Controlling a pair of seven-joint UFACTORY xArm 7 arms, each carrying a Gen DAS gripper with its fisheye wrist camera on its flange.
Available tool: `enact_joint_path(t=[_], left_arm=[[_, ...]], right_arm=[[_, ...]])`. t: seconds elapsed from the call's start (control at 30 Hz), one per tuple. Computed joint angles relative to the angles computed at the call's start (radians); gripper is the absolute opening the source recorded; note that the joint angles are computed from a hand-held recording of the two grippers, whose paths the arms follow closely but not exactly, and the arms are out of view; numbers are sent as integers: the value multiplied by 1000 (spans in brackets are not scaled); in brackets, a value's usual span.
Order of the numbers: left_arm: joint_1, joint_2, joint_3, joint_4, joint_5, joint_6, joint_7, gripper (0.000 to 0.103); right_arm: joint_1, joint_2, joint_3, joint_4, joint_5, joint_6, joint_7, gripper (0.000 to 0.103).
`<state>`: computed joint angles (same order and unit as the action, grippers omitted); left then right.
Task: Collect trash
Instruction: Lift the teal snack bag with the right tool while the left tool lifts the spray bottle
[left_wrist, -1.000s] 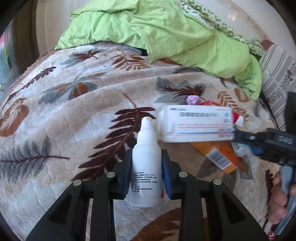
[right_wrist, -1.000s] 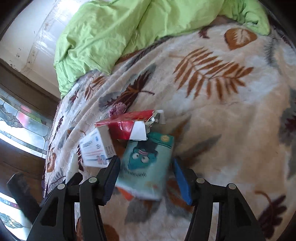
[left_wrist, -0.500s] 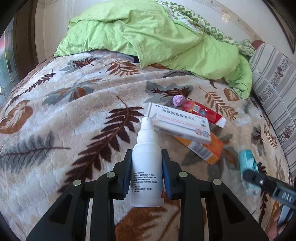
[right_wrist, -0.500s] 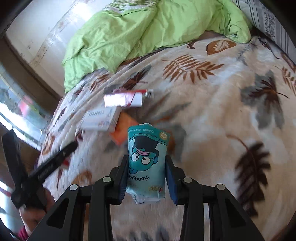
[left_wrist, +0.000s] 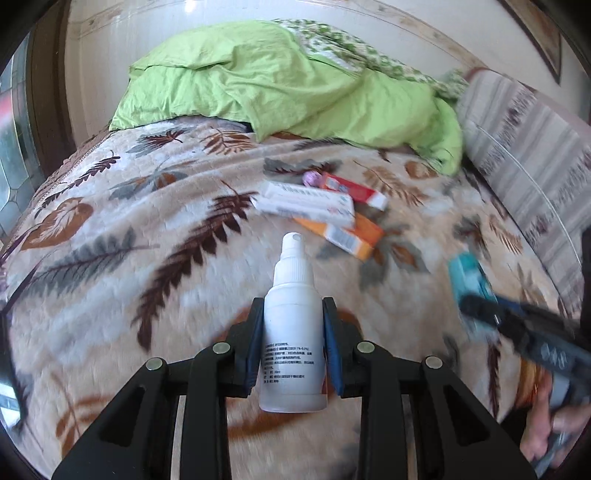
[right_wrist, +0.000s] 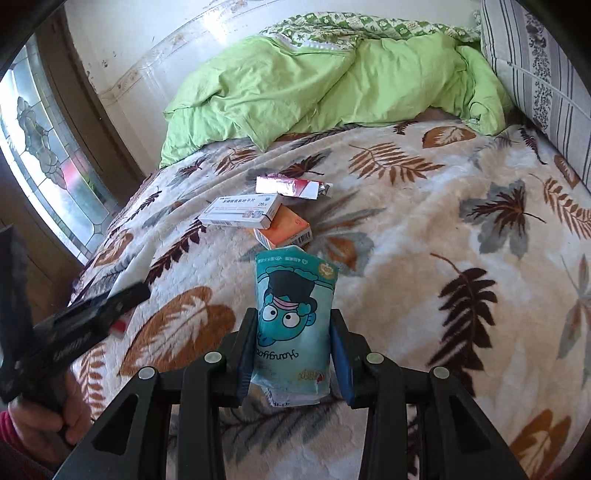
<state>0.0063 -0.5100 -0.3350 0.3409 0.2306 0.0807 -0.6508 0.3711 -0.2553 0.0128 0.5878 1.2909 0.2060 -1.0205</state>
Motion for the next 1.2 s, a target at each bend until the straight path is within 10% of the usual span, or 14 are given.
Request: enact_joint_path(t=[0.13,0.53,0.67,0.77,1.2], left_arm=[[-94,-60,29,-78,-60,-42,-21,29],[132,-33,-176,-6,72,63,-164,29],[107,53,-126,15,118,93,-165,29],[-19,125,38,22,45,91,-99,29],[-179,182,241,25,-139,20,45,29]], right_arm=[[13,-41,-8,-30,28,-19,-33,39],[63,-23,-1,-28,29,-79,-62,40],[62,-8,1,-21,18,-77,-46,40],[58,-2,1,-18,15,-67,-38,40],[38,12,10,-9,0,-33,-23,40]])
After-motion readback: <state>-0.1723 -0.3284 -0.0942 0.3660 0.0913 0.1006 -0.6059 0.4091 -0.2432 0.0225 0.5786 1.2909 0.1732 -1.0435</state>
